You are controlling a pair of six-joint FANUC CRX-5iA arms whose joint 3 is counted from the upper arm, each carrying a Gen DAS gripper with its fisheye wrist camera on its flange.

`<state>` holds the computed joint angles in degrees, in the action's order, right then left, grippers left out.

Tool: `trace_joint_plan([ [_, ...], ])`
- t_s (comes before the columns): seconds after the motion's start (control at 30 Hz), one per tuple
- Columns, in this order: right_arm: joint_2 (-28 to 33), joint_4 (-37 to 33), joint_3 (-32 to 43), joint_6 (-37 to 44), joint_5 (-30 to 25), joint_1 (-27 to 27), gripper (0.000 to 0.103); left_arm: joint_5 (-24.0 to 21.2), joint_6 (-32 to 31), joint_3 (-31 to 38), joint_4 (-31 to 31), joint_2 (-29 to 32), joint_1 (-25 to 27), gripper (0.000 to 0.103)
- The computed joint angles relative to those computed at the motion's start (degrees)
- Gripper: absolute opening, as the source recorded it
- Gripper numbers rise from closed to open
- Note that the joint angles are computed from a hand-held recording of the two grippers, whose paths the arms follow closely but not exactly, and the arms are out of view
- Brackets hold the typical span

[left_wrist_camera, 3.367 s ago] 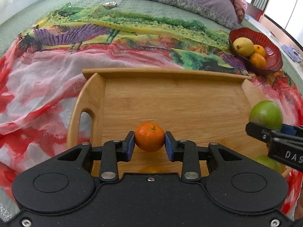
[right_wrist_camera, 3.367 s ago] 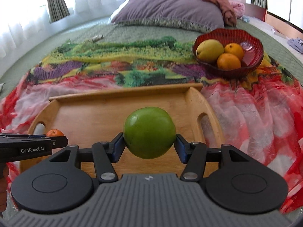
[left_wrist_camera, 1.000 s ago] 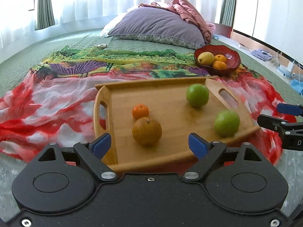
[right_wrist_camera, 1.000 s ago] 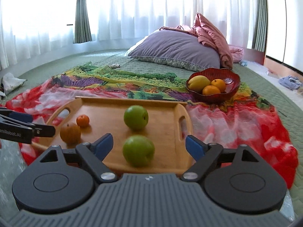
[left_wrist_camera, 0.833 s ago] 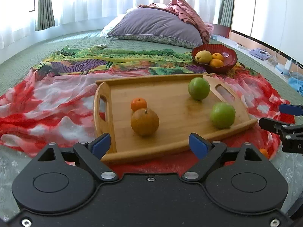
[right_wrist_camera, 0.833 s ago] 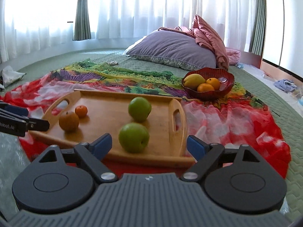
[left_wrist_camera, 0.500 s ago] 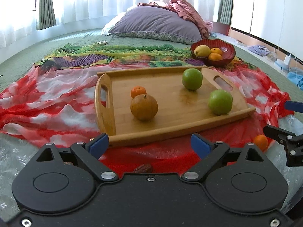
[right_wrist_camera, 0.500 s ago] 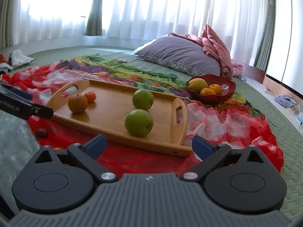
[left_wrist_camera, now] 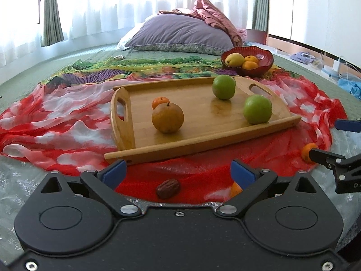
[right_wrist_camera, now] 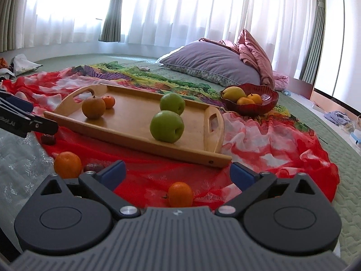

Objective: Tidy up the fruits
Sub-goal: 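Withdraw both open tools from the tray back toward the remaining fruit, then grasp the brown date with the left tool while the right tool grasps an orange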

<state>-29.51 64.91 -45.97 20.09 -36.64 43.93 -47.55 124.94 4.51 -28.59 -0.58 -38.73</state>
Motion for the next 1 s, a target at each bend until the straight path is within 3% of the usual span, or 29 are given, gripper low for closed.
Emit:
trace_joint_plan([
  [0.43, 0.3, 1.1, -2.7, -4.3, 4.9, -2.7, 0.098, 0.7, 4.3, -2.3, -3.9, -0.4, -1.6, 0.098],
  [0.5, 0.5, 2.1, -3.2, -6.5, 5.1, -3.2, 0.094, 0.8, 4.5, -2.4, -4.0, -0.4, -1.6, 0.094],
  [0.67, 0.8, 4.9, -4.6, -10.4, 4.4, -3.5, 0.085, 0.0, 6.3, -2.2, -3.8, -0.1, -1.5, 0.071],
  [0.87, -0.1, 8.4, -6.6, -14.3, 8.0, -6.2, 0.081, -2.5, 11.1, -0.9, -7.6, 1.0, -3.1, 0.059],
  [1.0, 0.6, 7.6, -6.5, -14.1, 7.4, -5.8, 0.073, -3.2, 11.5, -0.4, -7.1, 1.7, -3.0, 0.050],
])
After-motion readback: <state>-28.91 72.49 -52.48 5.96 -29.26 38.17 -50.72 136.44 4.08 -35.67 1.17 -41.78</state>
